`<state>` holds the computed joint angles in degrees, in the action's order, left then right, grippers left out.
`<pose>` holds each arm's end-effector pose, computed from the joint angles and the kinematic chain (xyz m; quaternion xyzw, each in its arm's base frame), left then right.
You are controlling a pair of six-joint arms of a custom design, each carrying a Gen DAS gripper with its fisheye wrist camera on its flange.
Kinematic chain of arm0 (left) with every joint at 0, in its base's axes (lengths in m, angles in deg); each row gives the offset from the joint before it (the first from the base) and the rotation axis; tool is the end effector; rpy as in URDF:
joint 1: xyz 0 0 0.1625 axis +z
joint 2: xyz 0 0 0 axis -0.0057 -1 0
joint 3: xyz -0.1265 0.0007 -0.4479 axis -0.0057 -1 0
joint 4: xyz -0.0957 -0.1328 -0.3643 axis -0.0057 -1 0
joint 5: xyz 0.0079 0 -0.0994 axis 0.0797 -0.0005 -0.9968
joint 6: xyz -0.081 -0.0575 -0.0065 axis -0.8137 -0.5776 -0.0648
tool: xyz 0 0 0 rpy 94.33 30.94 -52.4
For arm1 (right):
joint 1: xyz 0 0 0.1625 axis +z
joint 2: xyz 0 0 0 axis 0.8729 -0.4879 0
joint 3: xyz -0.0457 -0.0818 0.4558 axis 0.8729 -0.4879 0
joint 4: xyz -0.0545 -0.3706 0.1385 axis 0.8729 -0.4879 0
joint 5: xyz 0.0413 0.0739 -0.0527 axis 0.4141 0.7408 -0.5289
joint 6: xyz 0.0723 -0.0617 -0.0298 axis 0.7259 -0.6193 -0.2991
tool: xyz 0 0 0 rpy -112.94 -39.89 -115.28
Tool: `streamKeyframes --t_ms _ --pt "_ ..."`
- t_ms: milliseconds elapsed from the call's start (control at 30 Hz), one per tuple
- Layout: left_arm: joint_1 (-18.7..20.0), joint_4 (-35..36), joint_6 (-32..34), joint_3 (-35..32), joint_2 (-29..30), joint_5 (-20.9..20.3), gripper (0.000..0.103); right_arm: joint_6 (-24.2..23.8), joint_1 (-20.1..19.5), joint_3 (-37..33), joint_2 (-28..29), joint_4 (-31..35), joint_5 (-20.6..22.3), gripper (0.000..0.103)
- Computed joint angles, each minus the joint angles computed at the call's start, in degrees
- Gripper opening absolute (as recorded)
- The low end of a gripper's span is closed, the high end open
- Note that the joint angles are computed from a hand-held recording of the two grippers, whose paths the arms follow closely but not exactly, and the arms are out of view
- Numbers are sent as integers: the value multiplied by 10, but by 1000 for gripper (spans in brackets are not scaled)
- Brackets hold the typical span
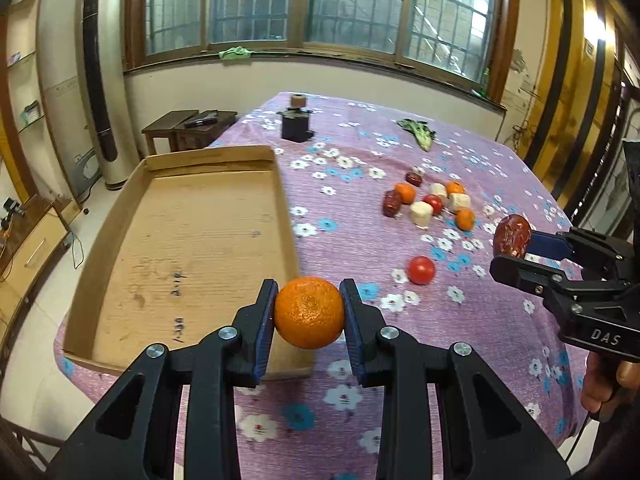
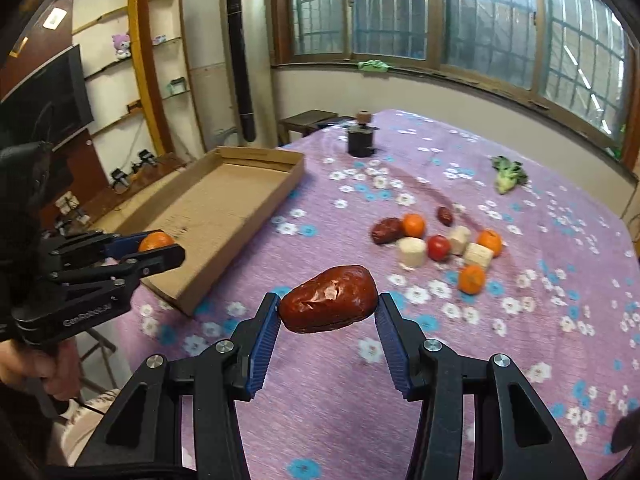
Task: Organize fruits
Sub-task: 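Carry the orange and the date with both tools over the cardboard tray, then open the left tool to drop the orange while the right tool releases the date into the tray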
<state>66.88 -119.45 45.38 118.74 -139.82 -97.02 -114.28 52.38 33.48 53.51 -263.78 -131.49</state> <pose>-0.0213 -0.5682 0.3054 0.1050 0.8511 -0.3935 0.3313 0.3698 -0.6152 -0.0179 0.4079 -0.8622 0.2283 0.1952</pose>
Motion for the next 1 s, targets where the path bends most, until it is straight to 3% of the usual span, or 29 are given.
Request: streamKeyframes --t_ms 267,567,700,1000 --pt "29 -8 3 -15 -19 14 29 21 7 -53 27 74 57 50" --pt "62 -8 5 -32 -30 28 29 12 22 -131 79 166 106 50" --pt "77 15 0 -45 -26 23 29 9 26 -178 112 217 113 50" --pt "100 88 -19 -74 -16 28 29 7 32 -280 178 323 84 49"
